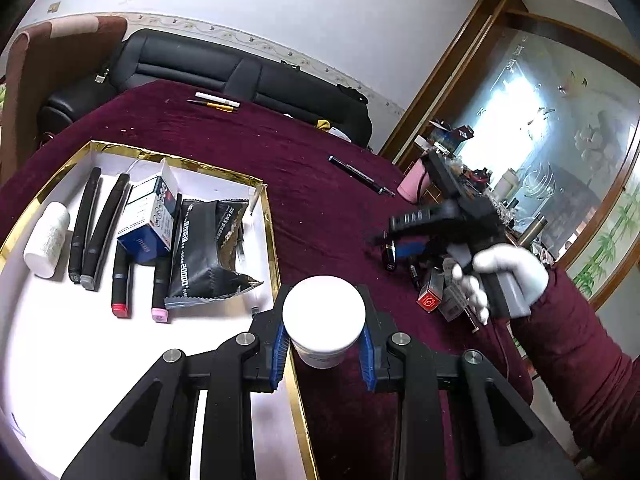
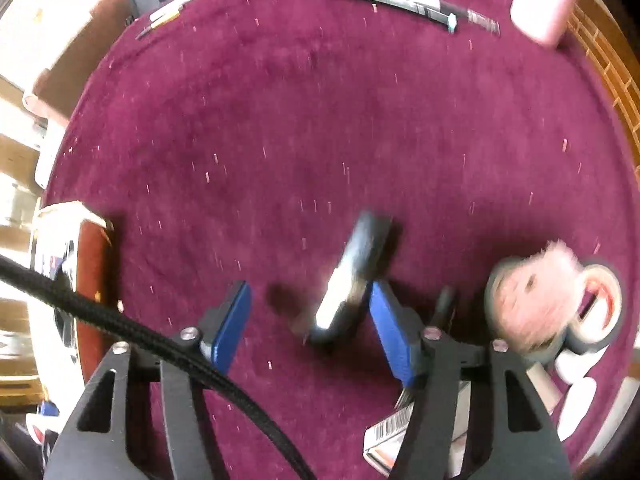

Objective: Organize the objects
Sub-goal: 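Grasp a black lipstick tube with the right gripper while the left carries the bottle, then carry both items over the tray and open both grippers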

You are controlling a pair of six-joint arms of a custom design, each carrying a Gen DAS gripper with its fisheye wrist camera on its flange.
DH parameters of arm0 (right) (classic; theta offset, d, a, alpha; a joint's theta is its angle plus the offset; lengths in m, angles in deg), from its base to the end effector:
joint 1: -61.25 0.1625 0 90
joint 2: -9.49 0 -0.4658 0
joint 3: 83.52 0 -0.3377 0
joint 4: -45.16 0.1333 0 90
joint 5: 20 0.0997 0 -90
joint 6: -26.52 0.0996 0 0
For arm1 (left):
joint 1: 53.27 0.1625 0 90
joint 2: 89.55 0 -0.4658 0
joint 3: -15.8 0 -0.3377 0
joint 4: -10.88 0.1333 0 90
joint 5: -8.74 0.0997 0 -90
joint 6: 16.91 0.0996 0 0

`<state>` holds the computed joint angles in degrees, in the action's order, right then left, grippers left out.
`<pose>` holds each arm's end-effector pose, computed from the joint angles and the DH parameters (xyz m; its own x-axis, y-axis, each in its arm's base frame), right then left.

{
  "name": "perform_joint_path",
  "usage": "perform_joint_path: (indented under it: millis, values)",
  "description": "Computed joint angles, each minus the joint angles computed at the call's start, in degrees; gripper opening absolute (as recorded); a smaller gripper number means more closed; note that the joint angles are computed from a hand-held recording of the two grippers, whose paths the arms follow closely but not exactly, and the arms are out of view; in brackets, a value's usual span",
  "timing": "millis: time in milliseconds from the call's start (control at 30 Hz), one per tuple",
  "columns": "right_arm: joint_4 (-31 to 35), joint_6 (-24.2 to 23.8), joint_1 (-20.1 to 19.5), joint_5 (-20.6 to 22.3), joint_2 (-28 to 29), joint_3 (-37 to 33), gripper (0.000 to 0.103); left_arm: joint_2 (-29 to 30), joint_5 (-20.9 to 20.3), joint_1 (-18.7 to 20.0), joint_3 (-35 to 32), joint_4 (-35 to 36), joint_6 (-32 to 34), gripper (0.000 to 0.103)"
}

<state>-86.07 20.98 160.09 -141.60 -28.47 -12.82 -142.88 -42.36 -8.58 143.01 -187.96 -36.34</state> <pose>0.1973 -0.7409 0.1972 -0.8348 -0.1485 0.5301 -0.2337 0.9675 -0.0969 -0.2164 -0.4895 0.2053 -0.9512 0.0914 -0.2947 0.2823 0.6434 -0.7116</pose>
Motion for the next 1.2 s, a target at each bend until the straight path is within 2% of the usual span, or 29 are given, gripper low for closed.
perform_joint_path:
  millis: [67,133,200,267,367,500,667,833,967,1200]
  values:
    - [-5.3,-2.0,0.1,-1.9,-0.9,3.2,0.052,0.0,0.1,-0.2,0.5,-1.0,0.4,0.025]
    - [-12.2,-4.4,0.5,-4.8,-1.1,6.1,0.026,0.1,0.2,-0.5,1.0,-2.2,0.6,0.025]
    - [-16.6,-7.3,1.0,-7.4,-0.8,7.6,0.017,-0.1,0.6,-1.0,1.8,-4.1,0.6,0.025]
    - [-18.9,-8.4,0.8,-7.0,-1.3,8.8,0.015,-0.6,1.7,-1.7,2.8,-5.7,1.0,0.025]
    - [-17.7,-6.0,-0.5,-1.0,-3.4,10.1,0.015,-2.0,4.3,-3.1,4.4,-6.9,1.0,0.025]
    - [-16.6,-3.4,-2.0,9.8,-7.0,13.4,0.015,-4.8,7.8,-4.5,6.2,-5.4,-0.5,0.025]
    - [-15.8,-3.2,-1.6,22.0,-11.4,18.4,0.016,-9.9,12.5,-5.4,8.3,0.3,-2.9,0.025]
    - [-13.4,-5.0,0.8,30.4,-11.7,20.7,0.016,-14.4,15.6,-3.9,8.1,11.9,-8.2,0.025]
    - [-10.2,-6.3,3.1,33.6,-9.7,21.0,0.016,-15.9,15.4,-1.3,6.3,21.2,-10.9,0.025]
    - [-6.2,-6.7,6.2,34.8,-4.5,19.5,0.016,-15.6,10.9,5.2,-0.5,33.6,-10.2,0.025]
